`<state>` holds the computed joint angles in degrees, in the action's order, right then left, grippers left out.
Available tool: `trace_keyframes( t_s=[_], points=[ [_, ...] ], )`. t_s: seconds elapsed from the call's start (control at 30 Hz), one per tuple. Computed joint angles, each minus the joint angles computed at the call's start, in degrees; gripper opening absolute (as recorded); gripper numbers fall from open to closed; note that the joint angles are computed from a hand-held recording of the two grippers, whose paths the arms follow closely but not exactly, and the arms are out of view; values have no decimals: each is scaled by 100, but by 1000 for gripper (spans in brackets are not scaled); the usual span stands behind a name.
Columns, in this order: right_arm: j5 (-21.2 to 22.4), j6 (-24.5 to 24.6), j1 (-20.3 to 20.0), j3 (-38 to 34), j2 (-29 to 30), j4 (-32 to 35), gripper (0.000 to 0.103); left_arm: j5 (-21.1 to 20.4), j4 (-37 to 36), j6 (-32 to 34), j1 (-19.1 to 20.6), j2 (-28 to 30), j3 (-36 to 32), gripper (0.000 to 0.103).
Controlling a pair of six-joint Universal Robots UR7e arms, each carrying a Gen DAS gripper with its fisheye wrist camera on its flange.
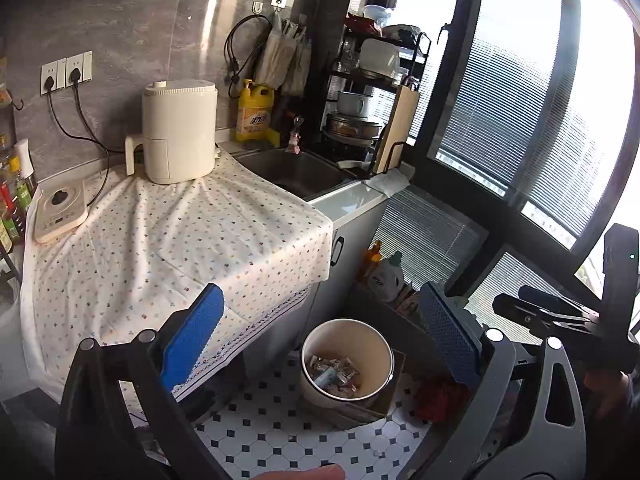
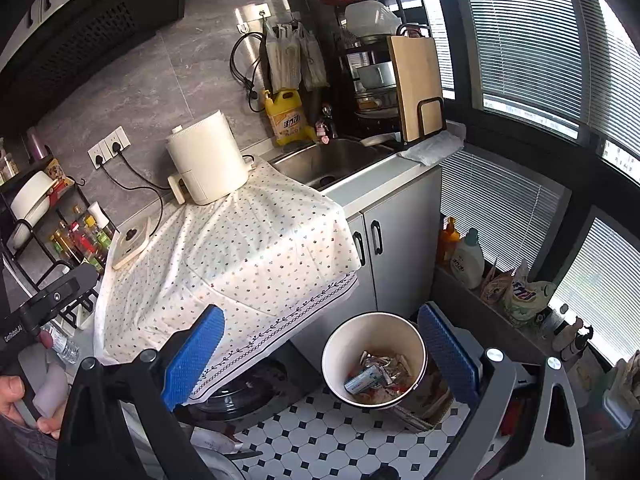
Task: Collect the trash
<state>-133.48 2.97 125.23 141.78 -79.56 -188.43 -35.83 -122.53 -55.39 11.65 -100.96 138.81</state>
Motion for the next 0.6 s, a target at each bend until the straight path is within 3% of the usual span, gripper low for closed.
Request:
trace_keyframes(
  t_s=[0.33,0.6],
  points=[
    [-254,678,631,70,385,-2,95,29,2179,-1376,-654,-1030,-14,97],
    [-372,871,891,167,491,-31,95,-12,3037,-2035,-1084,-1430,-3,97]
  ],
)
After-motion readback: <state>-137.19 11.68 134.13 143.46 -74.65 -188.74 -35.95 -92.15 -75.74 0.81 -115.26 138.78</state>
